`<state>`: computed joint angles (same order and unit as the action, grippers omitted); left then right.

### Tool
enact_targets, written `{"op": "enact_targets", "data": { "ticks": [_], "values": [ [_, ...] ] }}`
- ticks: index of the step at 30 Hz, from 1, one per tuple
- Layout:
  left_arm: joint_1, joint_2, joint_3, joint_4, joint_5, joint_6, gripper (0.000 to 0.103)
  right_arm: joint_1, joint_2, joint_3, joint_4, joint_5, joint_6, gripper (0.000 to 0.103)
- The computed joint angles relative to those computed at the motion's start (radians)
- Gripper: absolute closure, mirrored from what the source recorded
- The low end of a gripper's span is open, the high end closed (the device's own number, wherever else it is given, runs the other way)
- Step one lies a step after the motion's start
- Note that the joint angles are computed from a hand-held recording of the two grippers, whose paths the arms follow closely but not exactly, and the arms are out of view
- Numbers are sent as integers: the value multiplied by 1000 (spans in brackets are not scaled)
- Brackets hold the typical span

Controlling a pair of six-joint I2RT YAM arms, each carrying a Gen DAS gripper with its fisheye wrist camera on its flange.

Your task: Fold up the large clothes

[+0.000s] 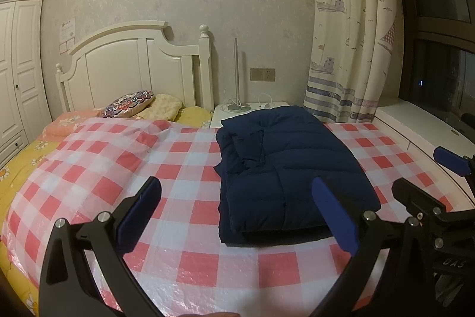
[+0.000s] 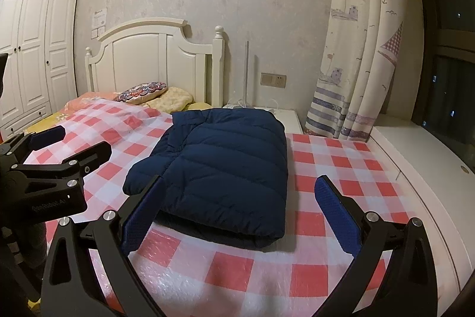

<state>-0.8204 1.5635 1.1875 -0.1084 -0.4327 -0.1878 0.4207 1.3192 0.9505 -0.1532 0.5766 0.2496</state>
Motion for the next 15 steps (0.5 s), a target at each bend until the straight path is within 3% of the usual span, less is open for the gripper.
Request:
{"op": "enact_targets", "data": {
  "ticks": [15],
  "values": [
    [-1,-2,-9,8,-4,2,2,8,5,2,-5,8,4,4]
  ]
}}
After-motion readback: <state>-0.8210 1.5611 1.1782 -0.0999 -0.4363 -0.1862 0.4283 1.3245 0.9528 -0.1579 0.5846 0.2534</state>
